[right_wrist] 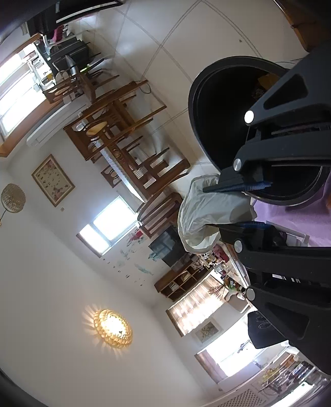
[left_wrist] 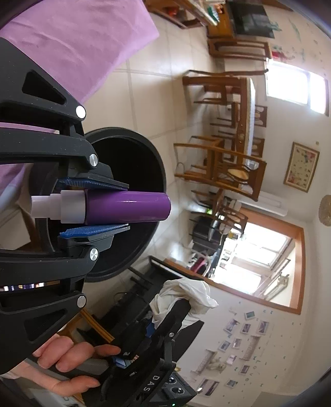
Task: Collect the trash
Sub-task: 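Carry the tissue and purple tube over the bin and open both tools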
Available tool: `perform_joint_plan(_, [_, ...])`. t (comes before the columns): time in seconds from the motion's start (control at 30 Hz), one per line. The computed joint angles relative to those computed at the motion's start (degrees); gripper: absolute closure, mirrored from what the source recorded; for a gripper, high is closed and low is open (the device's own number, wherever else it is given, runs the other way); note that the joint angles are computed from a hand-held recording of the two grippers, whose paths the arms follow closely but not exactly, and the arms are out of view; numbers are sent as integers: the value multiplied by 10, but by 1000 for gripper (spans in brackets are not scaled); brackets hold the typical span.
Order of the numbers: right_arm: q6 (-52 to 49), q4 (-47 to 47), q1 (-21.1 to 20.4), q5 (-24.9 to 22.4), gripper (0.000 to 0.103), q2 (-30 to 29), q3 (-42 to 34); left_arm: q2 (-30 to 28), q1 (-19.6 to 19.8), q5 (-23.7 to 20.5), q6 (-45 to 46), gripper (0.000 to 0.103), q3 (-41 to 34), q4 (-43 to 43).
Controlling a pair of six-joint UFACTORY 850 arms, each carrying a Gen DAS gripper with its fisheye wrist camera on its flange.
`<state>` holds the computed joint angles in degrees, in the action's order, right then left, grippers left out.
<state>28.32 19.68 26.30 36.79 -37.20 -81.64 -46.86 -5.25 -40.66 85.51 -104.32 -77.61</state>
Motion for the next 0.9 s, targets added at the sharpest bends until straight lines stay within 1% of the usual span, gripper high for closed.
perform_joint_plan(0.13, [-20, 31, 2, -14, 82, -2, 1, -22, -5, 11, -34, 78, -32, 29])
perform_joint_plan(0.17, [-29, 41, 1, -24, 82, -7, -4, -21, -7, 15, -39, 77, -28, 35])
perform_joint_plan(0.2, [-32, 45, -1, -33, 81, -10, -9, -28, -11, 20, -55, 72, -40, 52])
perform_joint_plan(0.23, [-31, 45, -2, -40, 81, -12, -10, -25, -14, 27, -55, 57, -36, 54])
perform_joint_plan(0.27, [-27, 45, -5, -53, 76, -17, -15, -23, -16, 36, -51, 46, -34, 53])
perform_joint_plan(0.3, [-24, 45, -7, -62, 55, -19, -18, -19, -19, 51, -34, 29, -26, 38])
perform_joint_plan(0.33, [-18, 46, -9, -71, 41, -22, -20, -12, -19, 57, -16, 24, -16, 23])
perform_joint_plan(0.37, [-8, 43, -11, -69, 24, -22, -17, -4, -20, 62, 5, 23, -3, 8])
perform_joint_plan(0.43, [16, 28, -13, -64, 23, -22, -12, 6, -21, 66, 21, 19, 9, 3])
perform_joint_plan(0.5, [11, 31, -12, -68, 23, -21, -12, 25, -18, 73, 60, 16, 37, -19])
perform_joint_plan(0.57, [13, 30, -11, -62, 23, -19, -9, 45, -16, 79, 96, 15, 63, -42])
perform_joint_plan(0.67, [-14, 48, -5, -58, 19, -14, -9, 79, -7, 80, 157, 13, 109, -88])
perform_joint_plan(0.7, [-19, 49, -3, -56, 19, -13, -9, 90, -3, 77, 174, 11, 123, -101])
perform_joint_plan(0.77, [-30, 54, -1, -59, 19, -14, -15, 109, 6, 72, 210, 10, 148, -126])
perform_joint_plan(0.9, [-58, 63, 9, -73, 19, -21, -34, 144, 28, 61, 246, 10, 189, -146])
